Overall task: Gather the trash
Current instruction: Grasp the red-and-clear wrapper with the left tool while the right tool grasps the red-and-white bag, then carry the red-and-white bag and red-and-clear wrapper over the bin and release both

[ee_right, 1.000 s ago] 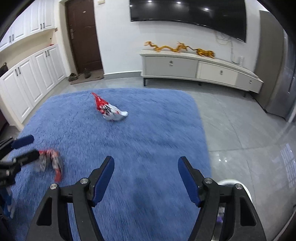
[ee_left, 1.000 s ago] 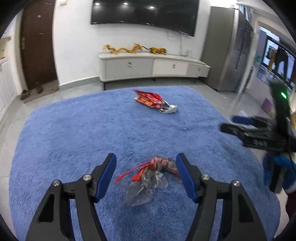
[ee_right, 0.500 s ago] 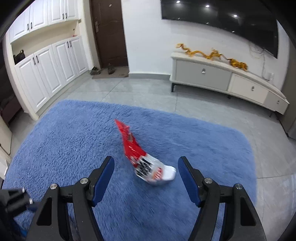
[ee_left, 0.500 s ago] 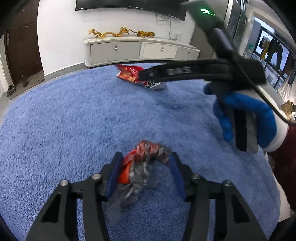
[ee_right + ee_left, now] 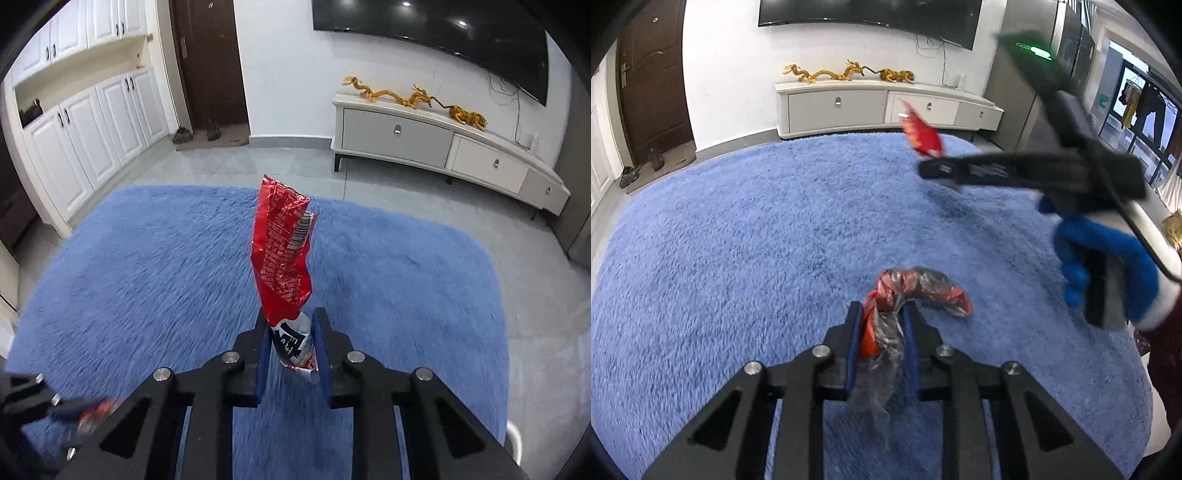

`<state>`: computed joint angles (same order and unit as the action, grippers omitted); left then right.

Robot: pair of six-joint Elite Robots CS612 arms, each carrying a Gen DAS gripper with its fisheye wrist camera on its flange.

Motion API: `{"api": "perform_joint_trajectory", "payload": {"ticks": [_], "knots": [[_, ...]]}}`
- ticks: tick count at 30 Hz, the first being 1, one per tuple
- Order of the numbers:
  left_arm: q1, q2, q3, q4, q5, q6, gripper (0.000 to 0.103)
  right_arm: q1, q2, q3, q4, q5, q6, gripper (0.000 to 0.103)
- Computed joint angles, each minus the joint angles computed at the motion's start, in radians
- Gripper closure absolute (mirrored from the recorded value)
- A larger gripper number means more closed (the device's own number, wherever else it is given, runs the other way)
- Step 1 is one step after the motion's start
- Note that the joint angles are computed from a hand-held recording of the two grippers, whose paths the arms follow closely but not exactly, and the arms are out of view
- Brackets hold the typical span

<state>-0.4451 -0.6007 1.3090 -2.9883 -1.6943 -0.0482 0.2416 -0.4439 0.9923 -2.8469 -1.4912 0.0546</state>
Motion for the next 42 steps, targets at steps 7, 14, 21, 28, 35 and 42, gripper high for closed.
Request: {"api": "perform_joint_trajectory", "payload": {"ticks": [7, 14, 21, 28, 35, 42], "knots": [[-0.004, -0.053, 0.095, -0.090, 0.002, -0.019, 0.088, -0.014, -0.156, 0.313, -0.207, 0.022, 0.068, 0.082], [-0.018, -0.104, 0.162, -0.147, 0.004, -0.028, 0.089, -0.023, -0.263, 0.536, -0.347, -0.053, 0.144, 0.082], [-0.065, -0.134, 0.190, -0.155, 0.032, 0.034, 0.089, -0.059, -0.325, 0.682, -0.447, -0.089, 0.253, 0.082], [-0.118, -0.114, 0.116, -0.057, 0.025, 0.113, 0.089, -0.109, -0.352, 0.763, -0.471, -0.124, 0.371, 0.082], [-0.168, -0.030, -0.063, 0.134, -0.027, 0.147, 0.089, -0.165, -0.344, 0.800, -0.441, -0.113, 0.477, 0.082], [-0.212, 0.054, -0.222, 0.273, -0.076, 0.140, 0.089, -0.209, -0.318, 0.801, -0.442, -0.087, 0.507, 0.082]]}}
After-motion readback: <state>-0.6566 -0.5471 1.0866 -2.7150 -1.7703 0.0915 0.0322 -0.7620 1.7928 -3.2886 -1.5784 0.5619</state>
